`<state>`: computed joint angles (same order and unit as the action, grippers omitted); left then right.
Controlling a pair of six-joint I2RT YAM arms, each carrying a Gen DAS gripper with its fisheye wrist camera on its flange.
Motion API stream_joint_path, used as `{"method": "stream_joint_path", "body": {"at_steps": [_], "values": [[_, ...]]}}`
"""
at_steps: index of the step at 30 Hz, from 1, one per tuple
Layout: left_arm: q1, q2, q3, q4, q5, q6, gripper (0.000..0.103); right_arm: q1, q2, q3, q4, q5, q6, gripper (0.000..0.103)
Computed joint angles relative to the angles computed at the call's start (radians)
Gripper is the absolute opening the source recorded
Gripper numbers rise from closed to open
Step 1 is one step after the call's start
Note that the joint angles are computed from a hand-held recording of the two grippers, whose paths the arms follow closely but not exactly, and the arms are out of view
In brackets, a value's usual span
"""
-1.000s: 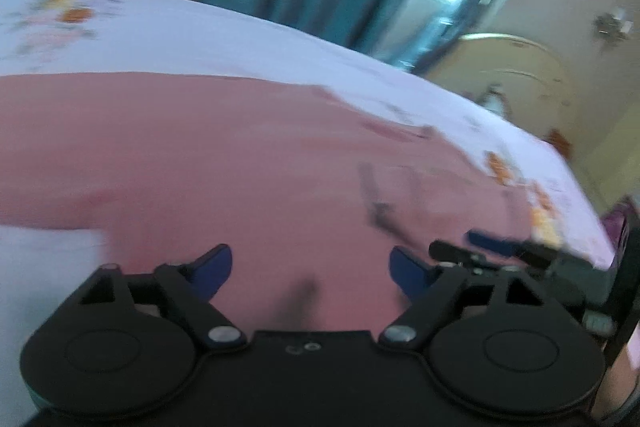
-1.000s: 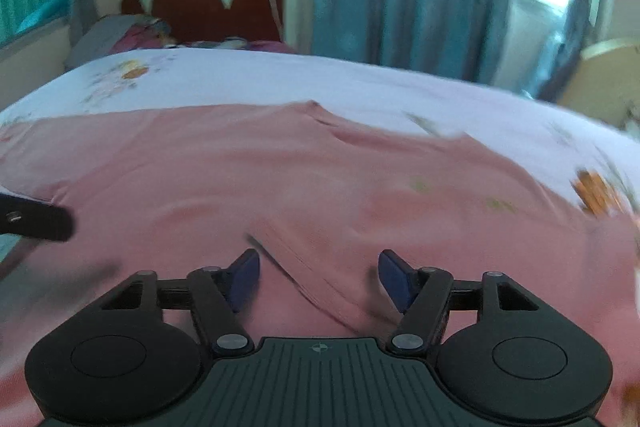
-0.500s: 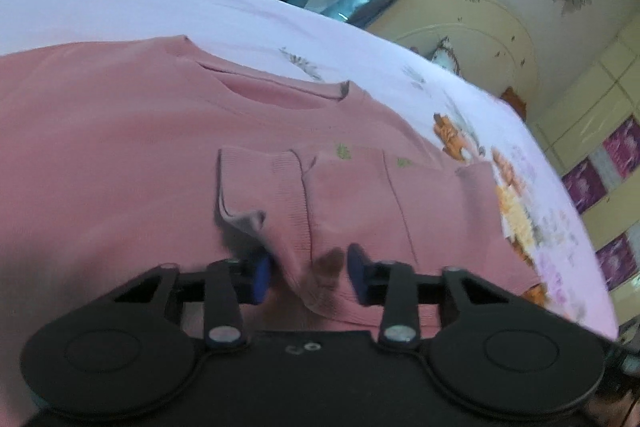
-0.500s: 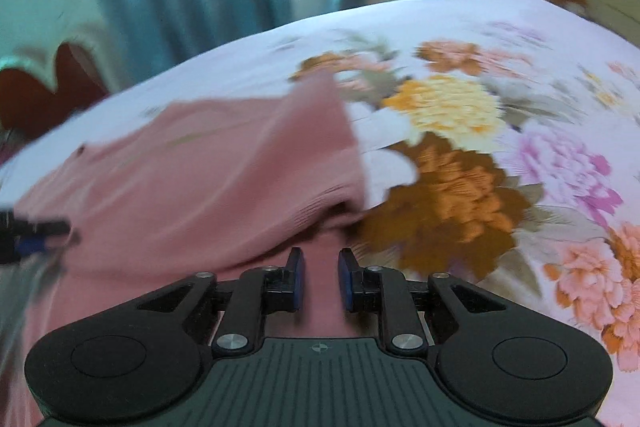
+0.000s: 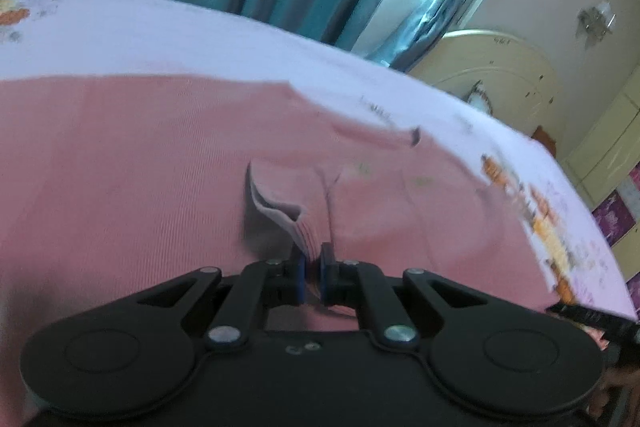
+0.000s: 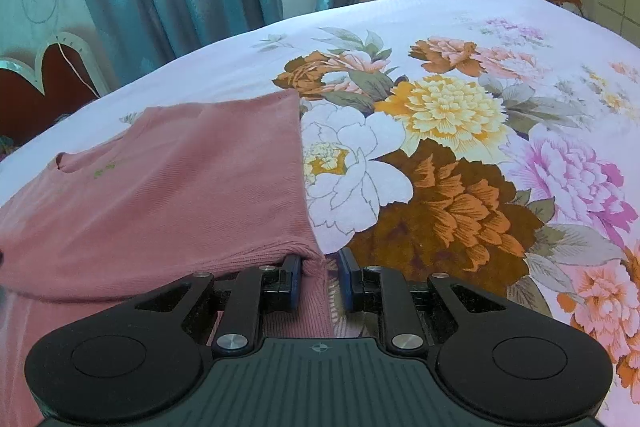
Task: Fold small clothes
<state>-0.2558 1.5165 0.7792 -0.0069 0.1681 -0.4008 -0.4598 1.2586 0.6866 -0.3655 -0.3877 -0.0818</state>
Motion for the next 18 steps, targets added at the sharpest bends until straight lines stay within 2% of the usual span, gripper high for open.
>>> {"method": "stream_joint_path", "body": {"at_steps": [1,3,4,5,7,9,11,15,16,17,18], "values": [[-0.005,0.0,-0.005,0.003,0.0,-0.013,0.007,0.002,0.0,0.002,-0.003,0.003,-0.003,0.019],[-0.004,-0.012,-0.013,-0.002,-0.002,-0.024,0.018,0.001,0.004,0.01,-0.014,0.002,-0.017,0.019],[-0.001,-0.019,-0.013,-0.009,-0.003,-0.02,0.032,-0.003,0.005,0.023,-0.039,-0.003,-0.035,0.02],[0.006,-0.031,-0.017,-0.008,0.002,-0.008,0.051,-0.011,-0.003,0.029,-0.061,-0.015,-0.054,0.02],[0.027,-0.046,-0.027,0.014,-0.014,0.023,0.07,-0.061,-0.055,0.029,-0.097,-0.074,-0.1,0.02],[0.056,-0.028,-0.003,0.028,-0.002,0.041,0.07,-0.111,-0.101,0.032,-0.118,-0.129,-0.127,0.02],[0.094,0.042,0.057,0.034,0.057,0.035,0.065,-0.129,-0.114,0.047,-0.109,-0.159,-0.114,0.02],[0.117,0.206,0.217,-0.031,0.131,0.054,0.056,-0.03,0.001,0.119,-0.039,-0.103,-0.051,0.02],[0.117,0.237,0.245,-0.03,0.16,0.053,0.051,0.002,0.045,0.136,-0.016,-0.091,-0.036,0.02],[0.117,0.253,0.263,-0.041,0.184,0.06,0.032,0.02,0.078,0.147,-0.005,-0.085,-0.031,0.019],[0.117,0.261,0.27,-0.054,0.204,0.068,0.018,0.039,0.115,0.16,0.001,-0.078,-0.022,0.019]]}}
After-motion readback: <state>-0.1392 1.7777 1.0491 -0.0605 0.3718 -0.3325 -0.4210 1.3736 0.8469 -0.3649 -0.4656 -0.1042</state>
